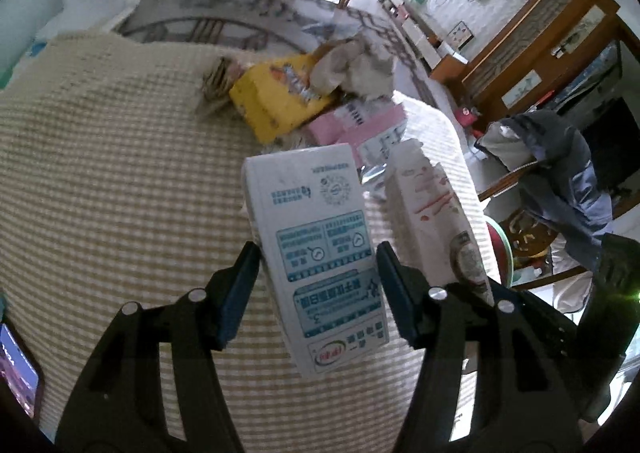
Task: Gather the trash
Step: 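Lift the carton with the left tool while the right tool lifts the paper bag, then carry the carton and paper bag with both tools over the red bin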
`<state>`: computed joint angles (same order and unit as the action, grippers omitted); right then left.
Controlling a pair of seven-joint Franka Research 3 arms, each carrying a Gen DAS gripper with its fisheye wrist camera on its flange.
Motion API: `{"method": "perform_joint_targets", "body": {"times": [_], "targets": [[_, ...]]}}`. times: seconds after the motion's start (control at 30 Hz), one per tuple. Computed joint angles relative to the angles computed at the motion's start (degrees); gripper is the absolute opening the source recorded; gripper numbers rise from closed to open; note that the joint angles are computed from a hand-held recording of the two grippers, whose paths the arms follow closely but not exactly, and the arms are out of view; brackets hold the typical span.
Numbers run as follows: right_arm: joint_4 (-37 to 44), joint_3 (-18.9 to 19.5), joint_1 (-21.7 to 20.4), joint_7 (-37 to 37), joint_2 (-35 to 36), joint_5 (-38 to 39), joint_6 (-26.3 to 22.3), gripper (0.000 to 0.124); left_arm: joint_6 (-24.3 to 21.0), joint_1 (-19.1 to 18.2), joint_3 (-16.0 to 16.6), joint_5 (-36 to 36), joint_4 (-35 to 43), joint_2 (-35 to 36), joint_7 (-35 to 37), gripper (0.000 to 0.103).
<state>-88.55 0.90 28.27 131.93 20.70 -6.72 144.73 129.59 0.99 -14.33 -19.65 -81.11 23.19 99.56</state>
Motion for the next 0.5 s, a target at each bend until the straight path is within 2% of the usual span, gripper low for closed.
{"method": "perform_joint_targets", "body": {"times": [0.5], "targets": [[-2.9, 0.8, -2.9, -5.9, -1.8, 4.3, 3.5, 0.048, 3.7, -2.1, -0.1, 2.2, -0.6, -0.8, -3.1, 0.058]]}}
